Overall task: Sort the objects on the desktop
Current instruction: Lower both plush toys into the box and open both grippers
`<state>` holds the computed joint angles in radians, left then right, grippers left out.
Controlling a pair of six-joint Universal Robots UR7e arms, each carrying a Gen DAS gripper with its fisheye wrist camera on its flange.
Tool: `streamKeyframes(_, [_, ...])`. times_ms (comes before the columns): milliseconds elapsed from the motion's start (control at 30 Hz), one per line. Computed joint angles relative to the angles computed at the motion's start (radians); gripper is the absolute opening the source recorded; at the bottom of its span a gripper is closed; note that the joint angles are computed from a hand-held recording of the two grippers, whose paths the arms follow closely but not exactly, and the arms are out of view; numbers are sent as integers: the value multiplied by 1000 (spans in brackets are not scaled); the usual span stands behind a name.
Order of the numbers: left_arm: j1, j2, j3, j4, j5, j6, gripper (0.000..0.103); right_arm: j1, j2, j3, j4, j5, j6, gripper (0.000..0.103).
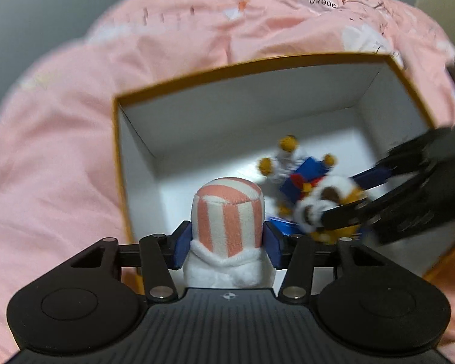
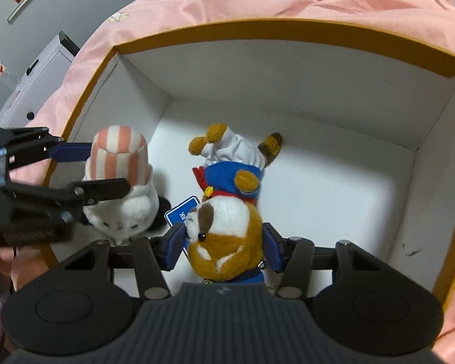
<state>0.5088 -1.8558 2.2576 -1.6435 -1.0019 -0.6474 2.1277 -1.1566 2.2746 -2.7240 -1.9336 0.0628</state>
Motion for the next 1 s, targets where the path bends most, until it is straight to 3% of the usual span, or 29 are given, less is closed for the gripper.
streamKeyframes(67, [43,37,-52,11,-91,46,56,0,-6,3,10,1,-4,56])
streamKeyframes(167, [56,89,-88,67,-116,70,57,-11,-17,4,42,45,-10,56])
streamKeyframes(300, [69,126,-95,95,-78,5,60,-5,-11,6,55,65,-19,56])
streamKeyframes(433, [23,150,-78,149,35,-59,61,5,-11,-2,78,54,-11,56])
streamKeyframes(533, [7,166,-71,173,54,-52,62,7,-10,-6,87,44,6,56])
streamKeyframes(700, [-10,102,-61,150,45,-96,62,20,16,-20,85,41,34,56])
streamKeyframes(1000, [-146,-67,-70,264,83,-268,62,39,94,-67,97,81,51,53])
